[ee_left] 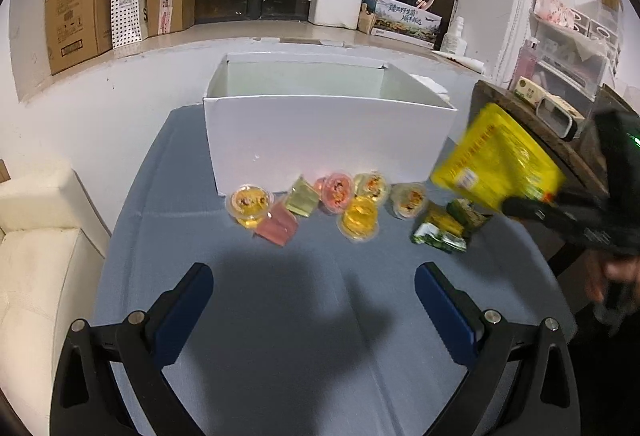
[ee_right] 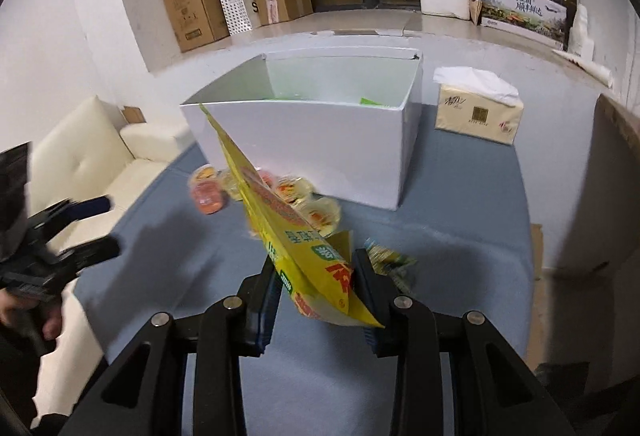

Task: Organize snacks
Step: 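Grasp the yellow snack bag with the right gripper and lift it, then grasp a pink jelly cup with the left gripper while the right gripper holds the yellow bag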

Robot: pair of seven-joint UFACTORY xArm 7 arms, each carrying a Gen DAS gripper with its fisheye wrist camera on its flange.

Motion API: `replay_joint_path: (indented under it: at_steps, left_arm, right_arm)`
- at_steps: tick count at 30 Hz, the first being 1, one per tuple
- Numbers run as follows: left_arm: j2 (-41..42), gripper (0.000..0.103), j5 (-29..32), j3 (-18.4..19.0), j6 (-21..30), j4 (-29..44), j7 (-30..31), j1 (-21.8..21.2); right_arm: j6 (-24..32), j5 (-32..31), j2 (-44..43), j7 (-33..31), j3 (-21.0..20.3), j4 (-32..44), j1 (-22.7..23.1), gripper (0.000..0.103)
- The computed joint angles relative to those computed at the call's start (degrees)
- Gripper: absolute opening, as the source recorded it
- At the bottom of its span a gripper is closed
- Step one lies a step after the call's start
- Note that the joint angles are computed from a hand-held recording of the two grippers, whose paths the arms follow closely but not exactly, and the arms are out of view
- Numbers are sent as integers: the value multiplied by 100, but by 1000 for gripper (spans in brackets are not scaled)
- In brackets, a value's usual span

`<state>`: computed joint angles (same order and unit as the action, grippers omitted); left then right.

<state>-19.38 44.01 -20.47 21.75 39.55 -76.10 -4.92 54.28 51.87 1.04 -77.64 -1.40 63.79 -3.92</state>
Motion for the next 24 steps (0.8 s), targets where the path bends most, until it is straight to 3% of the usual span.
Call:
replay_joint_path:
  at_steps: [4,9,12,14,19,21,23,24]
  left_arm:
    - [494,103,327,109,73,316,118,101]
    - [1085,101,603,493,-27,594,19,-77]
    - [1416,83,695,714,-101,753,-9,-238]
    - [1693,57,437,897,-111,890,185,-375]
    - [2054,57,893,1313,-218,1076,-358,-598]
    - [2063,50,1082,1424,-269,1077,-536,-655]
    - [2009,22,1093,1507,-450,994,-586,-648]
    - [1986,17,1084,1535,-573,950,-593,-629]
  right_arm:
    - [554,69,68,390,-82,-13,-120,37]
    - [495,50,215,551,-51,-13,-166,35]
    - [653,196,218,535,-61,-23,-263,35]
    - [707,256,121,469,-79,-122,-305,35]
    - [872,278,-100,323,-182,-364,-361,35]
    - [969,303,-183,259,-234,-454,-382,35]
    - [979,330,-267,179,-265,-547,-376,35]
    - [1001,331,-290,169,-279,-570,-370,35]
